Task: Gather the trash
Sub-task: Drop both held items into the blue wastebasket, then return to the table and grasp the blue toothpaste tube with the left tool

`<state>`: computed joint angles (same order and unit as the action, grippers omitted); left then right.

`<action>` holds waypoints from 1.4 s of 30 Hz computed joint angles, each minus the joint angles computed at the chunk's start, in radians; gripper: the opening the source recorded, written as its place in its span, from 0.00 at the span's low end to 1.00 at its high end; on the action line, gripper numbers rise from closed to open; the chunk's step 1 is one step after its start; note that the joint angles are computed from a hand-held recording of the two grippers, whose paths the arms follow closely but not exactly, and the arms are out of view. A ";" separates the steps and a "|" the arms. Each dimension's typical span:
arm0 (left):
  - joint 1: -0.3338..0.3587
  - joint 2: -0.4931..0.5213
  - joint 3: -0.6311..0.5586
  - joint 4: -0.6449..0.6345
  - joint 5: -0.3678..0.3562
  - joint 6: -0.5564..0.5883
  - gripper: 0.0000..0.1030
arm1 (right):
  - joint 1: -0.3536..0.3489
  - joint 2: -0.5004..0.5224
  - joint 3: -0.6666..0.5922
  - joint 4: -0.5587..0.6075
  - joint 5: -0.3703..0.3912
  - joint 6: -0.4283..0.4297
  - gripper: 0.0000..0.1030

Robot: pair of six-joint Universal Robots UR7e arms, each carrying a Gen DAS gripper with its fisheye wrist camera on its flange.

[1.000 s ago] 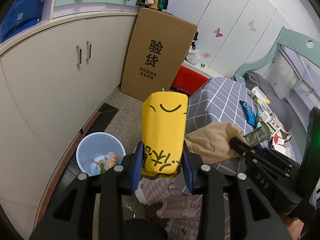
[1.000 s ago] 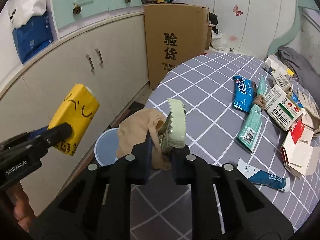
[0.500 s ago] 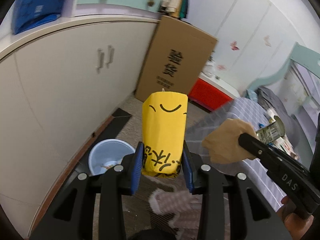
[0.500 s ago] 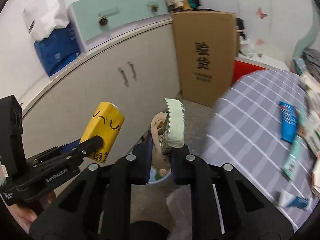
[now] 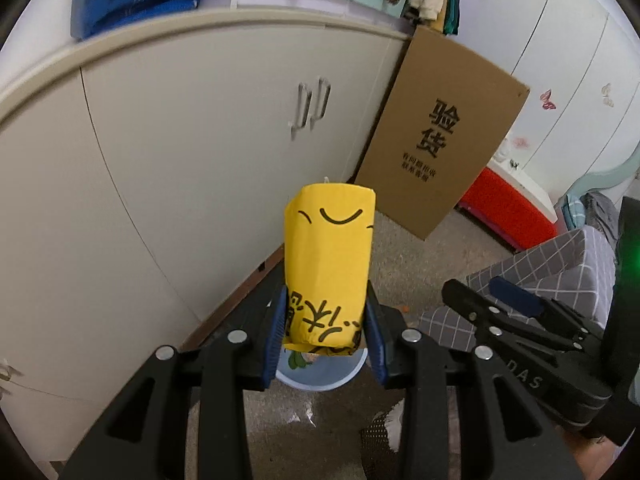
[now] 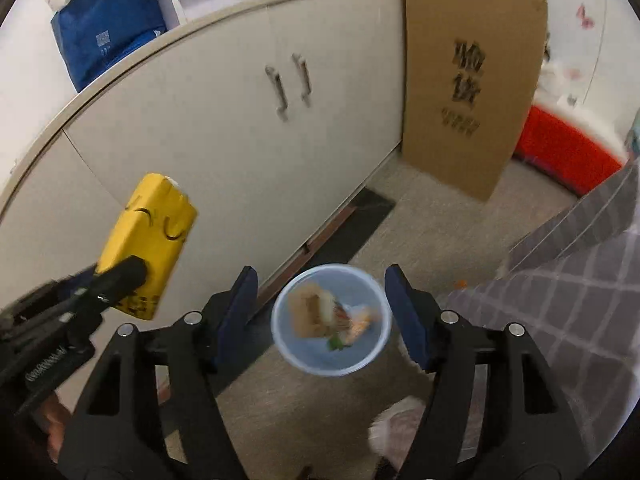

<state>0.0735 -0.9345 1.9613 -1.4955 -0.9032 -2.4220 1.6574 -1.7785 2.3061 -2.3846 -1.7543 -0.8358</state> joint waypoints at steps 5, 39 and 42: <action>0.018 0.005 0.034 -0.084 -0.005 0.041 0.34 | -0.035 -0.014 0.008 -0.004 0.004 0.008 0.64; 0.055 0.101 -0.133 -0.004 0.085 0.091 0.88 | -0.152 -0.211 -0.027 -0.022 0.207 0.038 0.78; 0.038 0.123 -0.178 0.037 0.092 0.082 0.88 | -0.166 -0.241 -0.046 0.021 0.227 0.032 0.78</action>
<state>0.1118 -0.8116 1.7829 -1.4582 -0.8114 -2.3399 1.4916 -2.0199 2.2598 -2.3632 -1.5270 -0.8035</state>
